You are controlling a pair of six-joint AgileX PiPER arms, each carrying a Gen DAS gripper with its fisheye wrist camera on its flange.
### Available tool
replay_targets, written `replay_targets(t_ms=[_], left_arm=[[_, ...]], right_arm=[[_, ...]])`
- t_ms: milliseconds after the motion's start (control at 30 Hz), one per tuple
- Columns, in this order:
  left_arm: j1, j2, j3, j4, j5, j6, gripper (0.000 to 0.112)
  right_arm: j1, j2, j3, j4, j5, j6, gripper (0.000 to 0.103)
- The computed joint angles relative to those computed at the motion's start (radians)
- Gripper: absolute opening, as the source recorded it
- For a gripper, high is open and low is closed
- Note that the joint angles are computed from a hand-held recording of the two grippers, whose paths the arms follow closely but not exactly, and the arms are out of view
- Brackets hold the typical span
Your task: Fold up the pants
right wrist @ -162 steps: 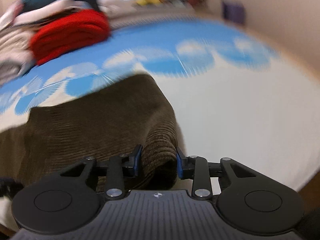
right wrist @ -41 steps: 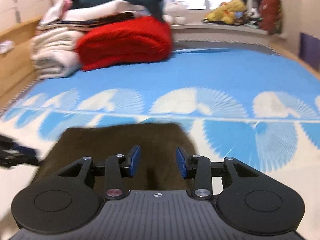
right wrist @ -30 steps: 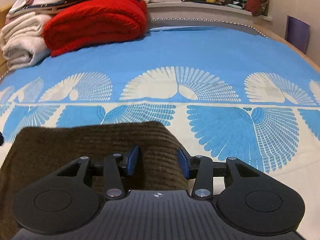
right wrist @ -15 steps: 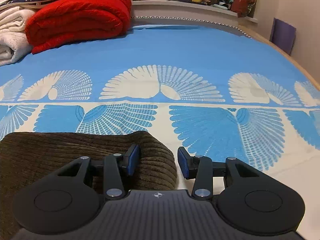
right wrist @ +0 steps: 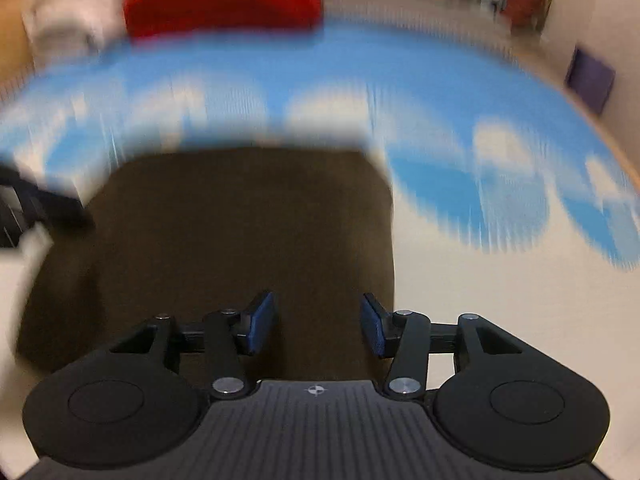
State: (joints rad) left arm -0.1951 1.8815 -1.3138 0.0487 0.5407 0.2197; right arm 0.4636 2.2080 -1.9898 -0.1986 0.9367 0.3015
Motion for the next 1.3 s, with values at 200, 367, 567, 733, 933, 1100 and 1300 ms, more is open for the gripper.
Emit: replay_targets(t_ms=[200,367,567,733,933,1100,1300], left_arm=[[-0.021,-0.138,0.152,-0.058,0.056,-0.066,0.042],[-0.115,-0.311,0.305,0.193,0.037,-0.345,0.047],[-0.295,-0.688,0.531,0.589,0.029,-0.944,0.089],[-0.507,-0.76,0.604,0.785,0.201,-1.444,0.097],[-0.521,-0.635,0.594,0.715,0.192,-1.526,0.102],[-0.461,-0.579,0.59,0.748,0.143,-1.512,0.102],[-0.449,-0.553,0.596,0.802,0.123,-1.573,0.102]], right_arm=[[0.03,-0.245,0.406,-0.115,-0.24,0.236,0.057],[0.04,-0.355,0.529,-0.147,-0.262,0.411,0.062],[0.196,-0.647,0.818,-0.54,-0.384,0.78,0.096],[0.339,-0.732,0.927,-0.775,-0.285,1.027,0.1],[0.339,-0.663,0.86,-0.665,-0.217,0.984,0.101],[0.336,-0.625,0.835,-0.65,-0.226,0.972,0.101],[0.34,-0.606,0.822,-0.643,-0.233,0.958,0.101]])
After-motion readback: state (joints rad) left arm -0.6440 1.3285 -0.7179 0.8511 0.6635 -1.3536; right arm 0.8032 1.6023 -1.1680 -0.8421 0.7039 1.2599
